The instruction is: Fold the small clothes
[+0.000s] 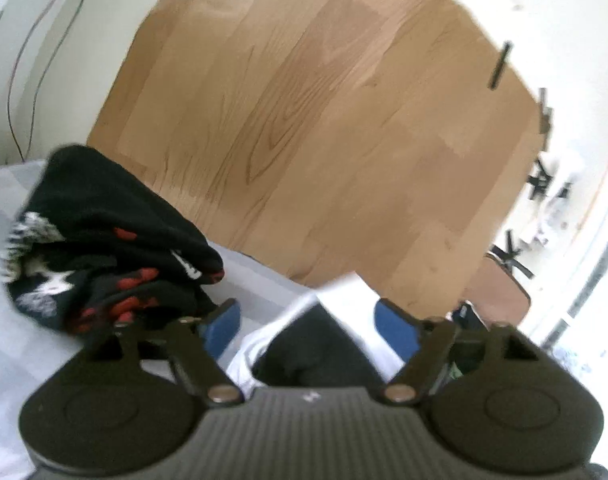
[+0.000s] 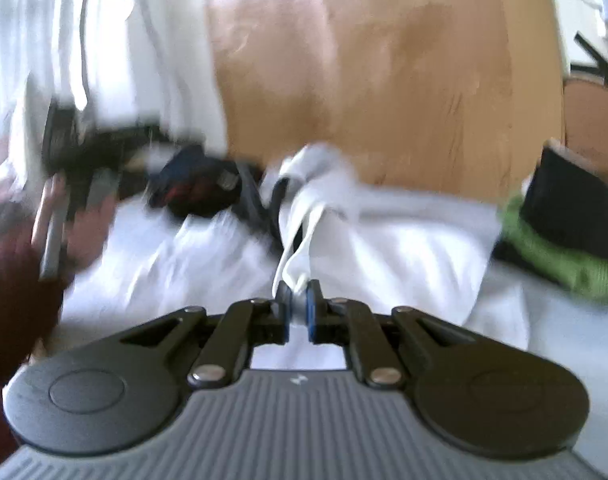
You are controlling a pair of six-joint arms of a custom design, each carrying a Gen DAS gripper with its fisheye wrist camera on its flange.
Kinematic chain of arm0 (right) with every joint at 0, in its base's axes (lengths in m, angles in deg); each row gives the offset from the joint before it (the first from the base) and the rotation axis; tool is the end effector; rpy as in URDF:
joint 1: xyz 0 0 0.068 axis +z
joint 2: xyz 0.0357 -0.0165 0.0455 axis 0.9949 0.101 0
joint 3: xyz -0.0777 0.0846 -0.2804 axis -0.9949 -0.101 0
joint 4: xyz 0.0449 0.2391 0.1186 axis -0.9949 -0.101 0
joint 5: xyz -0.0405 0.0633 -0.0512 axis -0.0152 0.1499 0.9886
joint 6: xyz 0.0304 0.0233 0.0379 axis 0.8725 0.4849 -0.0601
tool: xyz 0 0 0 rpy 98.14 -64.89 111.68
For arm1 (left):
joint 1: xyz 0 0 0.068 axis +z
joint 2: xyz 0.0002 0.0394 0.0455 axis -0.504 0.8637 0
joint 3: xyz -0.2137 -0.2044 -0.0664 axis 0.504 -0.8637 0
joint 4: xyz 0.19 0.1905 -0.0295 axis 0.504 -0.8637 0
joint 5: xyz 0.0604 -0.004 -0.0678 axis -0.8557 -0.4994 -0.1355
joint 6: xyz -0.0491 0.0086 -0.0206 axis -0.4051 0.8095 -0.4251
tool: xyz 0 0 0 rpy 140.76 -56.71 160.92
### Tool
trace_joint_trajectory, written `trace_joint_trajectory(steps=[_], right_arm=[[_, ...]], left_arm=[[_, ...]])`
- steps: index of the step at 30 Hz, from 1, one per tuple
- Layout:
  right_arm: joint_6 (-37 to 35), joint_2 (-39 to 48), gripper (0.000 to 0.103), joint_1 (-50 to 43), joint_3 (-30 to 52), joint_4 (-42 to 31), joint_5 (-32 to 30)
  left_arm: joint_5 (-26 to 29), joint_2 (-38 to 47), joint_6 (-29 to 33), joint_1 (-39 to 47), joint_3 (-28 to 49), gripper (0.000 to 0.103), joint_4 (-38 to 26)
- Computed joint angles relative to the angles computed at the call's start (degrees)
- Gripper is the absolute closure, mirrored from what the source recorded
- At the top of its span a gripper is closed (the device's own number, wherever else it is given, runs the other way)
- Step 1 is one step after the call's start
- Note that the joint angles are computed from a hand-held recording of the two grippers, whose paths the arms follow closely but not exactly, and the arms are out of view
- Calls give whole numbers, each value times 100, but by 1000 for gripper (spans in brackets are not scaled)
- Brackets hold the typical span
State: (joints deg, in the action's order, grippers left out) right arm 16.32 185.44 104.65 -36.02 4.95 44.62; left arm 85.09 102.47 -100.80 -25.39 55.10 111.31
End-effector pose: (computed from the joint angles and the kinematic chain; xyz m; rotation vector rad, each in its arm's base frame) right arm 0.3038 0.1274 0.0906 -0.6122 1.9810 0.6059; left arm 0.2737 0.0108 0.1636 -0.2448 1.8936 -0.5734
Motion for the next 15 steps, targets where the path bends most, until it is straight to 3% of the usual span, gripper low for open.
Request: trace_joint_trajectory(steps=[3,6,8,11,15], right_arm=[[257,195,86,-18,-73,-287,-148],[771,-43,80,-442,232,-705,-997],[1523,-91,60,-710,473,-301,-1450],[2324,63,46,-644,1404,-530,-1293],[2551,675,45,-608,3083,-1971,-1348]], left_arm=[[93,-518,254,101,-332,22,-366],[387,-771,258,175,-411,22,-694],[358,-854,231,36,-567,22,-682],[469,-794,262,-131,-722,23,-659],[667,-432,396,-175,-635,23,-1006]])
